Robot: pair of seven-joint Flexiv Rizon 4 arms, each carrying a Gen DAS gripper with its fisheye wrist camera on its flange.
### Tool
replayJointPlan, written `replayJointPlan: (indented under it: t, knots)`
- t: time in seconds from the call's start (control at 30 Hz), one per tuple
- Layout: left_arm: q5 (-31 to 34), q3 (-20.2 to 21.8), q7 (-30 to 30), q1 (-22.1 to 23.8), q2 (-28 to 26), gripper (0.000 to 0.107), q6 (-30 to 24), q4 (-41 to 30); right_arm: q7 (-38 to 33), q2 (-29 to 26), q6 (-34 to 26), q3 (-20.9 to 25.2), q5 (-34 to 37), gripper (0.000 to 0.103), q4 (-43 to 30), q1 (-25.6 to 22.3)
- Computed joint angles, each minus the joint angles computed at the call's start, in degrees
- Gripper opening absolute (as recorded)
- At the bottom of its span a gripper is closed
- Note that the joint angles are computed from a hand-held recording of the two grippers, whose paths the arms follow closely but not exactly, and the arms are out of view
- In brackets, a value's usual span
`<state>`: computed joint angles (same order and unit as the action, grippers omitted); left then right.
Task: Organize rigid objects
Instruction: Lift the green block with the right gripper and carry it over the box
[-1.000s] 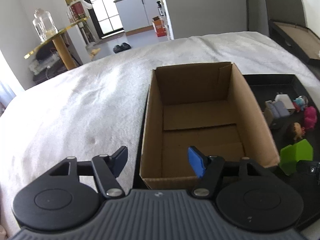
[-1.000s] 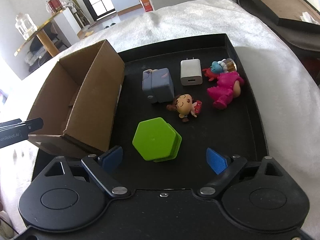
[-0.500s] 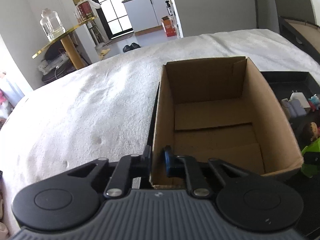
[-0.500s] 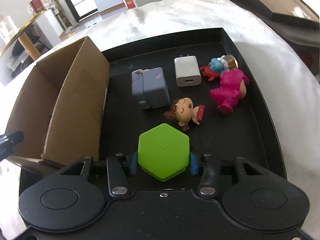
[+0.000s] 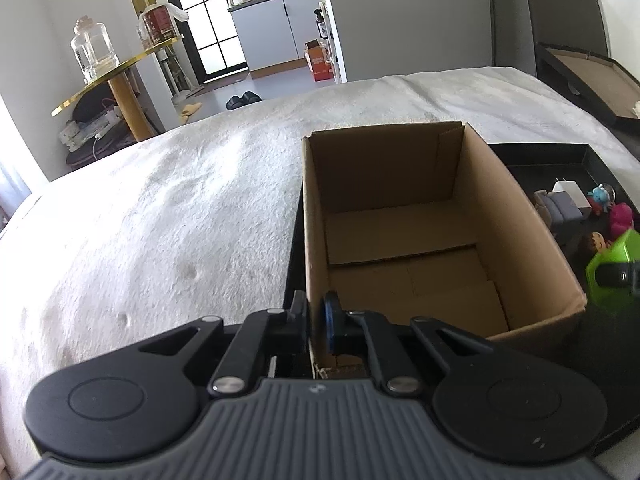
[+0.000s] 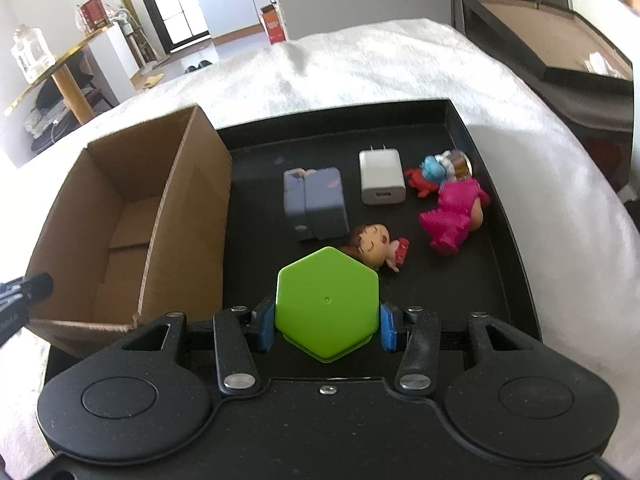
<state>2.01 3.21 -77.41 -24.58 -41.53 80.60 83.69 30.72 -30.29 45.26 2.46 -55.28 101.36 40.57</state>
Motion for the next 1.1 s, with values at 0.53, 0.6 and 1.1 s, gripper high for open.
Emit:
replayJointPlan:
  t: [0.53,0.6,1.1]
  knots:
    - [-2.14,-2.32,2.4,2.77,0.84,0.008,1.63,2.6,-7.97,-2.31,-3.59,-2.17,-8.54,0.047,-6.1,2.06]
    - [-2.42,-2.43,2.58,2.83,0.77,0.007,1.81,2.63,-9.08,-2.7,-3.47,-2.79,-10.89,0.047,-7.01,2.32]
    - [-4.75,-4.87,5.88,4.61,0.76,0.008,3.31,3.99,-18.28,-6.95,-1.72,-5.39,-19.92,0.047,-13.92,3.17]
